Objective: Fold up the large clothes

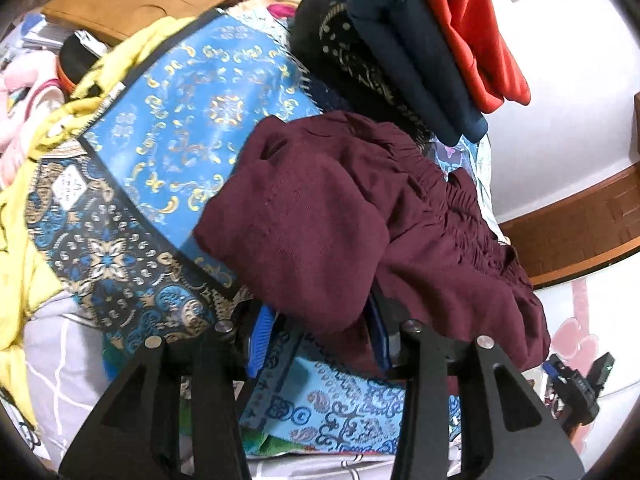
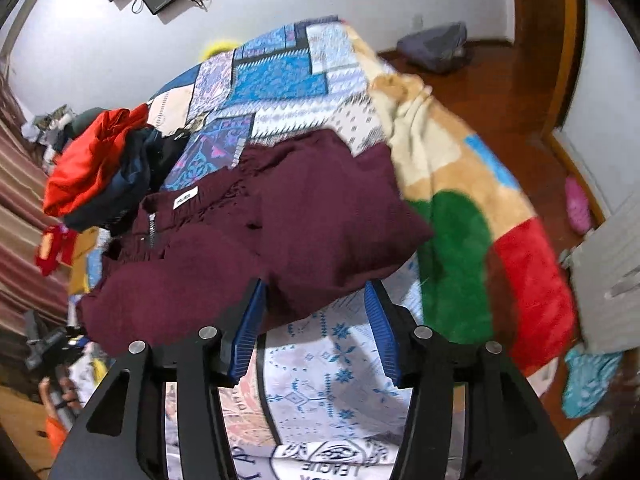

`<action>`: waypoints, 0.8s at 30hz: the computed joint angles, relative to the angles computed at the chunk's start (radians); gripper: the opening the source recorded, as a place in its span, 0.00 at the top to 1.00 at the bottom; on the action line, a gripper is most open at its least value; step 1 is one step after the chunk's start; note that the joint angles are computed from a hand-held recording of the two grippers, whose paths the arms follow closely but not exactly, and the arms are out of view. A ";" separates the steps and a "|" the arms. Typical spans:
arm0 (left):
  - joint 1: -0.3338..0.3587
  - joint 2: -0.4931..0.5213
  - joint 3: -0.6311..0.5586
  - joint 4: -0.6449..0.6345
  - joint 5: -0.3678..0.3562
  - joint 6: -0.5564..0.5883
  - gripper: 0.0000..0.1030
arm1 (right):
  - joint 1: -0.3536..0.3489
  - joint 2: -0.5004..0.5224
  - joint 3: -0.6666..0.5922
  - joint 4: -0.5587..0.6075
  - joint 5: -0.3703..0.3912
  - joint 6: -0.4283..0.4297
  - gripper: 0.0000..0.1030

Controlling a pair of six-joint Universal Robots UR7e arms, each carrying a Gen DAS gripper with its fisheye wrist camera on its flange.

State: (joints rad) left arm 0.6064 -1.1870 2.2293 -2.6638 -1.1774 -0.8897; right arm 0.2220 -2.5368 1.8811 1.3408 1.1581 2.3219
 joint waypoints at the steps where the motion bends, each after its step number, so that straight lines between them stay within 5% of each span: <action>1: -0.011 -0.010 0.010 0.009 0.012 -0.008 0.60 | -0.005 -0.015 0.000 -0.005 -0.003 -0.007 0.54; 3: -0.030 -0.030 0.019 0.037 0.040 -0.023 0.53 | -0.011 -0.042 -0.007 -0.009 -0.016 -0.021 0.54; 7: -0.050 -0.054 0.040 0.014 0.094 -0.049 0.15 | -0.046 -0.087 -0.020 0.004 -0.085 -0.056 0.46; 8: -0.042 -0.053 0.047 -0.014 0.079 -0.045 0.12 | -0.074 -0.105 -0.018 0.018 -0.121 -0.087 0.43; 14: 0.070 0.037 0.036 -0.134 -0.083 -0.071 0.12 | -0.279 -0.195 0.046 0.228 -0.334 -0.410 0.41; 19: 0.147 0.127 0.024 -0.272 -0.167 -0.105 0.12 | -0.463 -0.313 0.156 0.516 -0.422 -0.795 0.41; 21: 0.154 0.153 0.014 -0.317 -0.151 -0.110 0.16 | -0.529 -0.365 0.200 0.636 -0.425 -0.930 0.41; 24: 0.128 0.162 -0.004 -0.294 -0.065 -0.124 0.37 | -0.579 -0.419 0.237 0.745 -0.412 -1.030 0.41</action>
